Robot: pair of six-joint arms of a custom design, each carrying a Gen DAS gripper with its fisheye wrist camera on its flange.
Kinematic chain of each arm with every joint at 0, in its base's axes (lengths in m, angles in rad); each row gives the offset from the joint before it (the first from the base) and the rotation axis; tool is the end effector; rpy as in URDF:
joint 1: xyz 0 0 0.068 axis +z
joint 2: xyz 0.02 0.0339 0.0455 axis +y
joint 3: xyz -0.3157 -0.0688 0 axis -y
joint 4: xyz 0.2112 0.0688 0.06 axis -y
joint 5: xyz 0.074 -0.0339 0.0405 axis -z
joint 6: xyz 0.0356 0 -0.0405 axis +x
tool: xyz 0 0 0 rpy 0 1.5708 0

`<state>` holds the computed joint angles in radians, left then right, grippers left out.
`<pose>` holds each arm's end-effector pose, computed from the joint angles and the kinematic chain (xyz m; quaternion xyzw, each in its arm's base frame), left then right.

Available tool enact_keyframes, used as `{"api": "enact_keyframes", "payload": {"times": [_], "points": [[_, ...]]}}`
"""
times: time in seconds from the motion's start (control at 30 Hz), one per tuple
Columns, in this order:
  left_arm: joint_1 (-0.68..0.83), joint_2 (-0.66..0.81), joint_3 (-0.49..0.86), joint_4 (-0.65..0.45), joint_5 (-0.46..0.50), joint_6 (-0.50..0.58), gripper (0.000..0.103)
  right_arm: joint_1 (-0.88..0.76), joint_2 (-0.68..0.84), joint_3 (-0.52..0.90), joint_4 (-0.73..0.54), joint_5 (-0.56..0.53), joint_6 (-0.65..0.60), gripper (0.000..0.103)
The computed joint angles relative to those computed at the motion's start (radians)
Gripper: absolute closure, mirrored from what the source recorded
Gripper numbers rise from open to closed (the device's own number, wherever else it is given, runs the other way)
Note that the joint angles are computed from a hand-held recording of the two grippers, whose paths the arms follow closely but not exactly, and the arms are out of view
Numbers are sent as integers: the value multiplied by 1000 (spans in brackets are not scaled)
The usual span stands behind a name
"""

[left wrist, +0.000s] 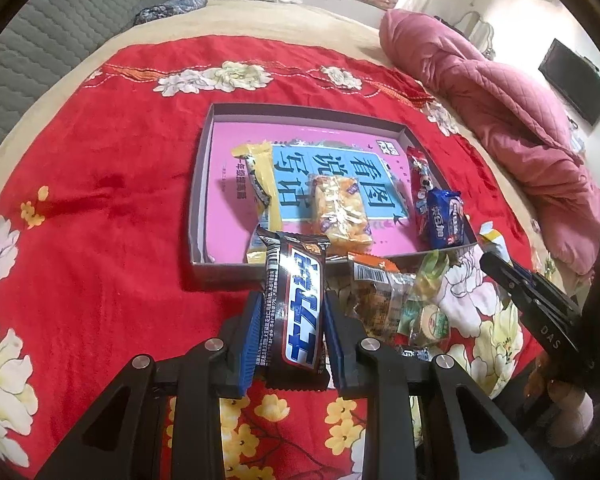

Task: Organize snacks
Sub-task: 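Carry the Snickers bar with left tool while right tool carries the white wafer bar over the box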

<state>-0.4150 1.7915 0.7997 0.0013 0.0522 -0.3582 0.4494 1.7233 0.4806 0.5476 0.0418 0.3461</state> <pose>0.2875 -0.1287 0.1860 0.0347 0.9573 -0.1310 0.2555 0.2501 0.1190 0.1748 -0.0379 0.9047 0.1467 0.3981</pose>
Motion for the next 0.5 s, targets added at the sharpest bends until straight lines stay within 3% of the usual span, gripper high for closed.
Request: {"api": "enact_keyframes", "payload": {"times": [0.5], "points": [[11, 15, 41, -6, -5, -13, 73, 24, 33, 56, 16, -13, 13, 84]]}}
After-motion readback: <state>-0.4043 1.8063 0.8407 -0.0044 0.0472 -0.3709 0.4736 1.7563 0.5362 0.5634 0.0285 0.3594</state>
